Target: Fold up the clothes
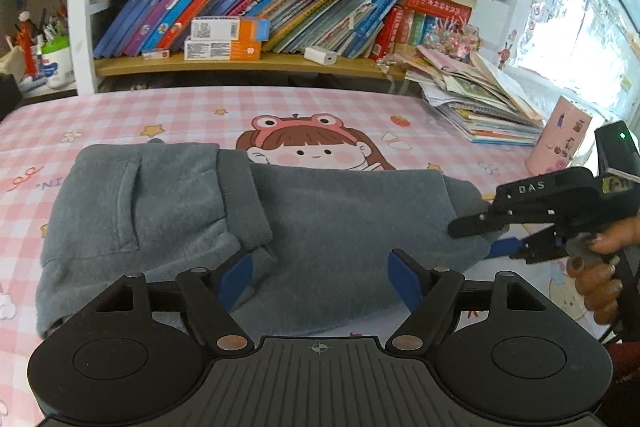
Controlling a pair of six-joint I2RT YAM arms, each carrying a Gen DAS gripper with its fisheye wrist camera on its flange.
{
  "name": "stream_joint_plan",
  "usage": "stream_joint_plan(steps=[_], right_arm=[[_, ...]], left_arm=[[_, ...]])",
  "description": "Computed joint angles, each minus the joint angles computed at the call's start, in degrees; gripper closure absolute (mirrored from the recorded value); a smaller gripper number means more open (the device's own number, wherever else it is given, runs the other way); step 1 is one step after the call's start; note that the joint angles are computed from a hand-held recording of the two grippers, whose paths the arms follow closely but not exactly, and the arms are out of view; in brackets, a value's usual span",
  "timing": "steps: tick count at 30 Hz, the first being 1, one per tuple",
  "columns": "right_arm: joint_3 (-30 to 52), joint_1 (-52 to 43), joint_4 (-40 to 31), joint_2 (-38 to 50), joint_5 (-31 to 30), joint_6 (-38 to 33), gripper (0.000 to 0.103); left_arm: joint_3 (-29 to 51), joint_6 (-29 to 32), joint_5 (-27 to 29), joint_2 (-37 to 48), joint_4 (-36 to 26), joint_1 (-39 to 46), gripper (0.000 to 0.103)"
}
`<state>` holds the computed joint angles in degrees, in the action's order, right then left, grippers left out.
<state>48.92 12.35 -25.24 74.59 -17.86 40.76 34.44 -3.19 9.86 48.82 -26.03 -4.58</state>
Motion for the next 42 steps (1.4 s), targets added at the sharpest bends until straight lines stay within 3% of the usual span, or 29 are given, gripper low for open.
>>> stream_joint_plan(steps=[1, 5, 7, 12, 17, 21, 27, 30, 31, 34, 37, 42], right_arm=[[0.60, 0.45, 0.07, 0.67, 0.68, -0.81, 0.056], [3.16, 1.69, -1.51, 3.20, 3.20, -3.80, 0.078], [1.70, 1.07, 1.12, 1.23, 2.42, -4.08, 0.088], [-3.73, 0.12, 13.58, -5.21, -2.20, -5.20, 0.089], [-0.27, -0.08, 8.31, -0.38, -2.00, -3.67, 0.088], [-0.31, -1.50, 6.99, 1.92, -2.30, 0.04, 0.066], [-1.27, -0.81, 10.09, 4.54, -1.46, 2.82, 0.064], [-1.06, 1.24, 12.20, 5.54, 1.09, 2.19, 0.066], [-1.03, 1.56, 12.49, 5.71, 1.47, 1.43, 0.075], [-1.70, 0.87, 13.99, 6.31, 0.38, 1.07, 0.085], [-3.51, -0.97, 15.11, 3.98, -1.51, 1.24, 0.086], [-5.61, -3.59, 13.53, -1.27, 1.22, 1.13, 0.087]], left_arm=[[-0.09, -0.57, -0.79, -0.50, -0.32, -0.13, 0.026], [-0.35, -2.74, -2.84, -1.82, -0.88, 0.06, 0.026], [-0.32, -3.63, -3.25, -2.08, -0.76, 0.14, 0.026], [0.14, -4.06, -4.39, -1.87, -1.02, -0.97, 0.025], [0.29, -3.71, -4.78, -2.47, -1.95, -1.16, 0.025], [0.32, -3.91, -5.43, -3.64, -3.48, -0.54, 0.025], [0.21, -4.31, -6.41, -5.42, -5.40, 0.31, 0.025], [-0.06, -4.72, -6.69, -6.12, -5.55, 0.57, 0.025], [-0.17, -4.86, -6.75, -6.31, -5.50, 0.63, 0.025], [-0.35, -5.50, -7.35, -6.44, -4.99, -0.32, 0.025], [-0.55, -6.15, -7.81, -6.22, -4.07, -1.53, 0.025], [-0.84, -6.35, -7.53, -5.07, -2.21, -3.42, 0.025]])
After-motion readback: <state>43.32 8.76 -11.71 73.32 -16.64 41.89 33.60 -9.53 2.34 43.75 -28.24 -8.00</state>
